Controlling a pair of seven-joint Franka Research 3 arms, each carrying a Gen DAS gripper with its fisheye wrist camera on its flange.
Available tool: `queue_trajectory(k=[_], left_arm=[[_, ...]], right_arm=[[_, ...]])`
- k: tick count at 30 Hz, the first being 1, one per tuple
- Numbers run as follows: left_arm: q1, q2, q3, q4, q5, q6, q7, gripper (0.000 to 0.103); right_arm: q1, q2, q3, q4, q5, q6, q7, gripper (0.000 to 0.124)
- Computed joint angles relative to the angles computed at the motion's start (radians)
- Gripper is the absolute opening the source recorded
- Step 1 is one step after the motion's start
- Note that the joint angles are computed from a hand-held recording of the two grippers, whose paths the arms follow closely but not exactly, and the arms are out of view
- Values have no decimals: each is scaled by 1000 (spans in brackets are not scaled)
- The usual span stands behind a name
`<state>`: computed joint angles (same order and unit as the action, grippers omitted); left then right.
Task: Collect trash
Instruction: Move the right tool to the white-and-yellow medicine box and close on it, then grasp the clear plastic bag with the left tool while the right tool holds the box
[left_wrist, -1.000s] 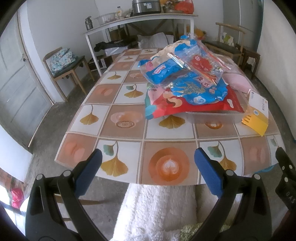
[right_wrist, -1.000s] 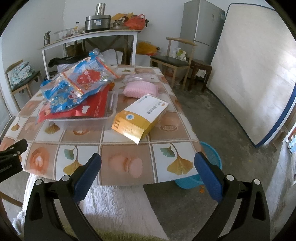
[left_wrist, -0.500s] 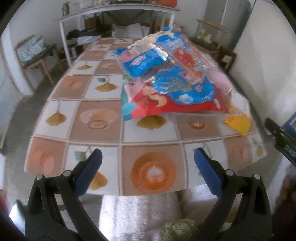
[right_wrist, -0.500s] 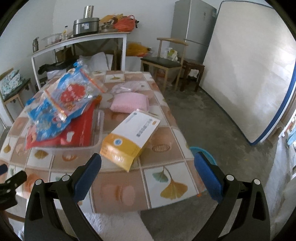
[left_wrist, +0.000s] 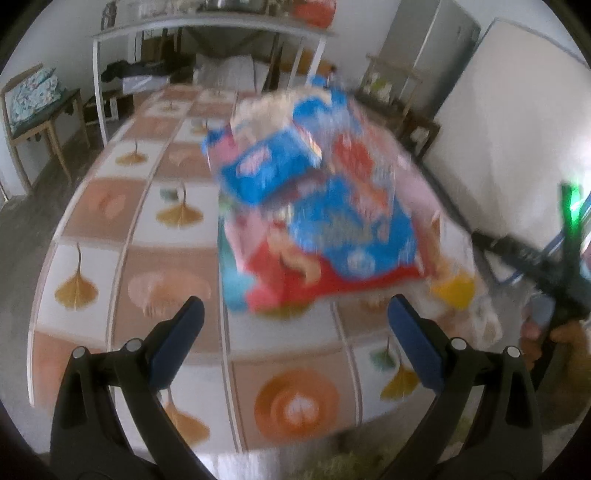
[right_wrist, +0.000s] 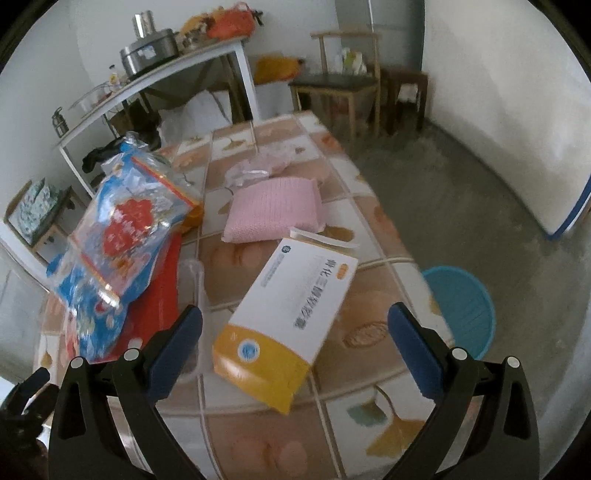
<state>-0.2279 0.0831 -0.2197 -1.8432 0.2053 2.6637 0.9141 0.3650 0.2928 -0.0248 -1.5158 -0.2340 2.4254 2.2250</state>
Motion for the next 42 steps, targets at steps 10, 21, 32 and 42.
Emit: queue_trajectory(k=[10, 21, 32, 42], left_arm=[[-8, 86, 26, 123, 157, -15, -72, 96], [-37, 191, 42, 306, 232, -89, -10, 89], [-49, 306, 37, 491, 135, -188, 63, 60], [-88, 528, 58, 877, 113, -410, 243, 60]], right_arm=[[-20, 202, -4, 256, 131, -162, -77, 98], [-27, 236, -14, 268, 154, -142, -181, 98], [-74, 209, 27, 209, 246, -62, -403, 93], [-94, 148, 38, 107, 336, -1, -555, 93]])
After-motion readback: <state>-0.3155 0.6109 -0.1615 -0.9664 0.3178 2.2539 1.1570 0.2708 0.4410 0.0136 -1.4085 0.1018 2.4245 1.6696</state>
